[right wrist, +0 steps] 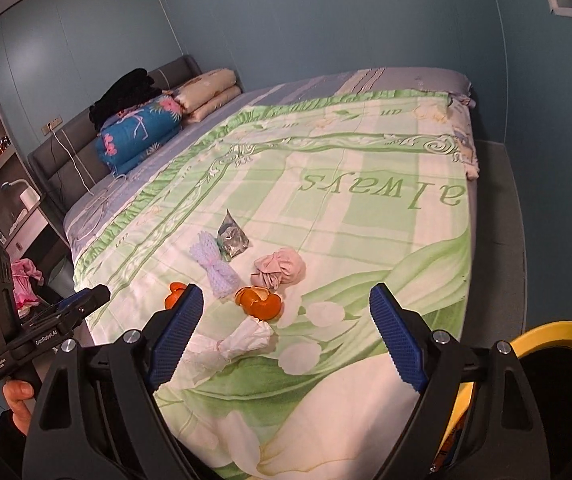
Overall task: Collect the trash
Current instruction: 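Move both open tools back over the trash on the bed, then grasp the orange peel with the left tool while the right tool grasps the pink cloth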
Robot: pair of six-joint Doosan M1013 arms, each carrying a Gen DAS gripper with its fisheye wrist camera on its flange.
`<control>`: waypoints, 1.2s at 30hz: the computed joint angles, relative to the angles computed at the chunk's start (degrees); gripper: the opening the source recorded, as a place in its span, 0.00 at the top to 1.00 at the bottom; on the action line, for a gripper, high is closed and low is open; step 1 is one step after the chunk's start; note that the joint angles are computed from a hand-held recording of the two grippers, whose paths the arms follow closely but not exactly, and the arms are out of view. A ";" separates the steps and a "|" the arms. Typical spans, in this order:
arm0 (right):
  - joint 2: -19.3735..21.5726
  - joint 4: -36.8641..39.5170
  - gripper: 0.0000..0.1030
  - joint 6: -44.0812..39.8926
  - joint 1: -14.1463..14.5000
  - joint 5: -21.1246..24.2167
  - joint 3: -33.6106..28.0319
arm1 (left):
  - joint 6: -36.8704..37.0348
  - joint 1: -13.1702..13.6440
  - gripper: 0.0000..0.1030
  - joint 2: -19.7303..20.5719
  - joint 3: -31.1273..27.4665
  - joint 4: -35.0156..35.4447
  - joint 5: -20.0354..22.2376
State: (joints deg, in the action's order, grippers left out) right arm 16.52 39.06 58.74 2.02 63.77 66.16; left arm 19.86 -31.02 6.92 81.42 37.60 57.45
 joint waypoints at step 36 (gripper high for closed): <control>19.35 -23.21 0.27 14.90 11.90 7.42 -19.00 | 5.99 9.44 0.17 5.90 1.50 -15.25 -3.27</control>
